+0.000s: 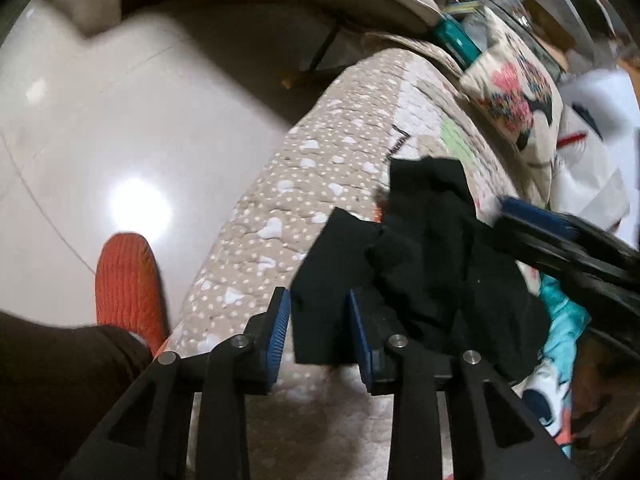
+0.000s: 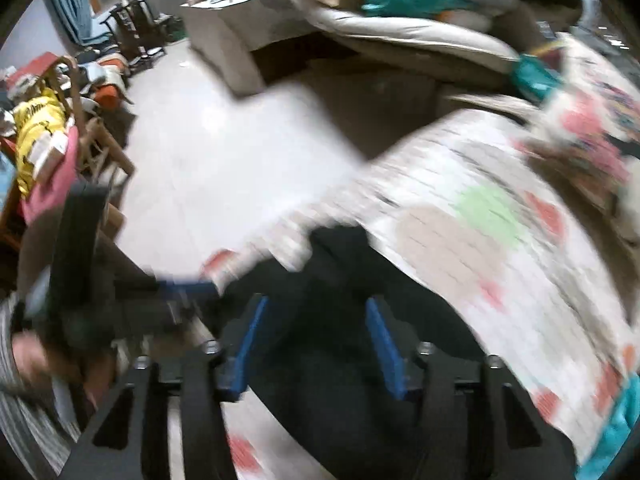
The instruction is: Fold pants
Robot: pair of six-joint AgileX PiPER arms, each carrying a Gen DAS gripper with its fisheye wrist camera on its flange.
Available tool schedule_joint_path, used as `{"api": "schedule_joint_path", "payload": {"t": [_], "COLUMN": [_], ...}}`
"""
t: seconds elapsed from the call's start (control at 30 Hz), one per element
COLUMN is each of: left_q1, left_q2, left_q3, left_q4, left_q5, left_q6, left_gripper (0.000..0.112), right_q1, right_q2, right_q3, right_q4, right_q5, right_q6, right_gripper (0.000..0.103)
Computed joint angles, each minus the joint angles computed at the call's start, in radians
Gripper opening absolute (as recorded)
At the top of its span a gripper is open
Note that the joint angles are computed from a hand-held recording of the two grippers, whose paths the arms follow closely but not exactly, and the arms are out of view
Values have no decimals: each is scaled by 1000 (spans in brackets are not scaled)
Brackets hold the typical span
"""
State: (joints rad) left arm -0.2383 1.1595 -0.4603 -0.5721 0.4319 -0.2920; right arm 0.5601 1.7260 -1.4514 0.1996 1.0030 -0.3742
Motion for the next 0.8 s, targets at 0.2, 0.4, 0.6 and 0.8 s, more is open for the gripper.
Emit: {"api": "schedule_joint_path", "payload": {"t": [0.2,0.4,0.6,0.8], "left_q1": [234,337,383,429], "left_q2": [-101,-98,-125,-121], "left_q3": [32,28,38,55], "left_q4": [-8,-144,-166,-190], "left_q5": [54,96,107,123], "left_q6": [47,197,219,244], "left_gripper": [29,29,30,31], "right_q1": [137,-19,-43,-91], "right_q2": [221,136,93,174], "right_q3": [-81,7,37,61], "right_q4": [-296,38,261,544], "right_q5": [-21,-107,-54,79], "right_q6": [319,180,58,-27], "right_gripper": [46,10,10,24]}}
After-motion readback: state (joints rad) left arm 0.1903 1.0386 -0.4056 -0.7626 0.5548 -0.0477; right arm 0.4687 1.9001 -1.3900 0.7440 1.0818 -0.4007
